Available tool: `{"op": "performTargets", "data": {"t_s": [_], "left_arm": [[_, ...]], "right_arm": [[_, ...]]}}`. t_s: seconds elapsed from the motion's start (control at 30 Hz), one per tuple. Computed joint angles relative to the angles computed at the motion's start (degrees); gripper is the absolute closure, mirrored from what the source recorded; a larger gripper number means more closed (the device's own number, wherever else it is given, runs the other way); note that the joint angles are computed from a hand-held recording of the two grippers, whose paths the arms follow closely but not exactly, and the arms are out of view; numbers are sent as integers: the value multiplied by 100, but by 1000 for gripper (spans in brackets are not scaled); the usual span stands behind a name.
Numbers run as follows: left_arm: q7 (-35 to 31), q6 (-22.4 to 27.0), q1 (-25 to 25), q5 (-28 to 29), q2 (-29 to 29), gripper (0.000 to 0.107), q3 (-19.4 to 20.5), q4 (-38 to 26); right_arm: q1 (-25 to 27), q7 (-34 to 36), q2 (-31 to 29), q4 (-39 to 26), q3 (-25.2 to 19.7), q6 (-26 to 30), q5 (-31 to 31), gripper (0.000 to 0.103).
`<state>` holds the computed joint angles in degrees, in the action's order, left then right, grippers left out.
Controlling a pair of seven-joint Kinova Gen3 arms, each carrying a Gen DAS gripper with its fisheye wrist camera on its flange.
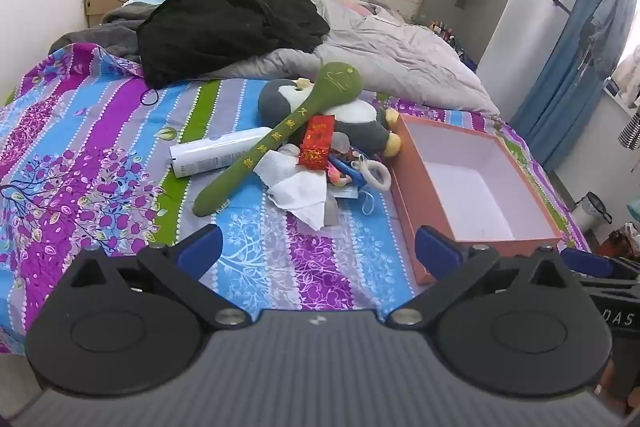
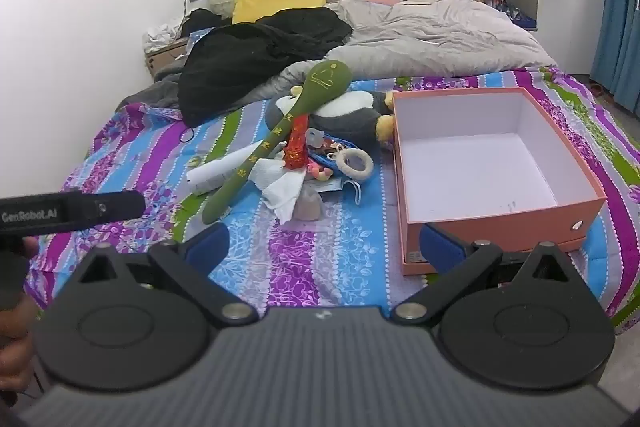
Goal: Organize soft objects
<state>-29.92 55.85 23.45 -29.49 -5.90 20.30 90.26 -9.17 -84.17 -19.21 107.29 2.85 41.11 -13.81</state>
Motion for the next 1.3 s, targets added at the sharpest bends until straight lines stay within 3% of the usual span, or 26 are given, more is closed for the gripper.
{"op": "performTargets", "data": {"t_s": [0.5,1.3], "left_arm": [[-120,88,32,81,27,4,41,-140],[-624,-171,-49,547,-38,4,-105,-52]], "right_arm": [[19,-26,-76,20,55,94,-31,0],[33,-146,11,-88,72,200,-85,0]]}}
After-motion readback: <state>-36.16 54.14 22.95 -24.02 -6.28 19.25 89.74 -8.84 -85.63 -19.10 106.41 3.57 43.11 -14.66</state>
